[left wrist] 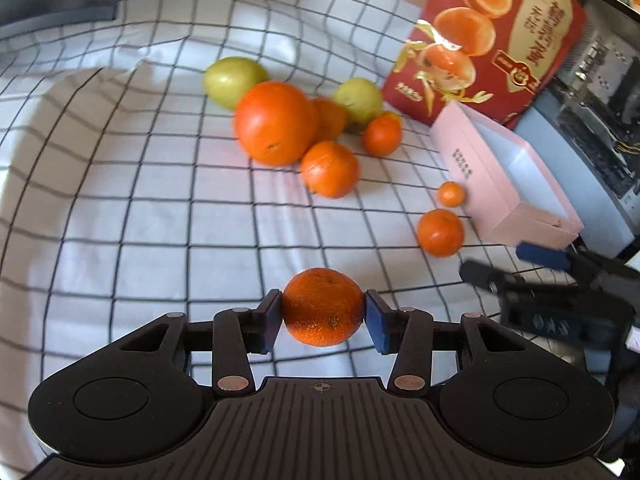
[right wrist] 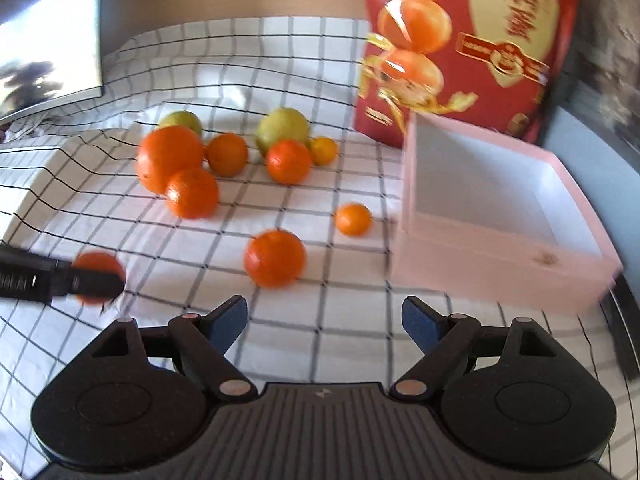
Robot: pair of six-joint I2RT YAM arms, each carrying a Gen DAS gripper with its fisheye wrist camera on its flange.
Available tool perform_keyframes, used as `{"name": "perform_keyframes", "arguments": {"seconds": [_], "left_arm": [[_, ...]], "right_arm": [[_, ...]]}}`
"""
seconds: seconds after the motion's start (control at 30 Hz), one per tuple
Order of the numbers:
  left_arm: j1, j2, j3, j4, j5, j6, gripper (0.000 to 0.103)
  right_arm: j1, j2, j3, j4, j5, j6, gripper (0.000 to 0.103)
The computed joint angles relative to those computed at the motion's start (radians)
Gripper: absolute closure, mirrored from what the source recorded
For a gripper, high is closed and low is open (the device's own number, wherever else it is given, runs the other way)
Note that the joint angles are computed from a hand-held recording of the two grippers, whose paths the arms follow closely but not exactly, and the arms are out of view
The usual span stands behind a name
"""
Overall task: Organize fruits
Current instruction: 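Grasp a tangerine with the left tool while the right tool grasps another tangerine, then carry both tangerines over the pink box and open both tools to drop them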
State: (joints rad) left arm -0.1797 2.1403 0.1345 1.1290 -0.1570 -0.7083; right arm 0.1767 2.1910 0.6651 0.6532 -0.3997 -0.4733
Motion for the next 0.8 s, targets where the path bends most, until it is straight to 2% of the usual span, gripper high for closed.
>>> {"name": "perform_keyframes", "arguments": {"seconds": [0.07, 0.2, 0.27, 0.33, 0.4, 0.57, 0.8], "left_arm": [[-0.011, -0.002, -0.017, 0.017, -0.009, -0.009, 0.054], [-0.049, -0.026, -0.035, 0.018, -0.012, -0.011, 0.054], [-0.064, -0.037, -0.033, 0.006, 0.001, -0.002, 0.054], [-0.077, -0.034, -0.025, 0.001, 0.015, 0.004, 0.054], [-0.089, -0.034, -0.011, -0.017, 0.029, 0.006, 0.054], [-0.11, -0.032, 0.045, -0.065, 0.088, 0.05, 0.054], [-0.173, -0.032, 0.207, -0.228, 0.167, 0.121, 0.054]], "right_arm": [[0.034, 0.014, 0.031, -0.01, 0.014, 0.015, 0.019], [0.093, 0.06, 0.111, -0.053, 0.037, 0.038, 0.027], [0.116, 0.087, 0.153, -0.089, 0.051, 0.041, 0.034], [0.136, 0.108, 0.193, -0.134, 0.066, 0.039, 0.055], [0.141, 0.11, 0.206, -0.16, 0.069, 0.036, 0.061], [0.095, 0.038, 0.142, -0.16, 0.034, 0.021, 0.061], [-0.114, -0.094, 0.067, -0.24, -0.002, -0.01, 0.061]]}}
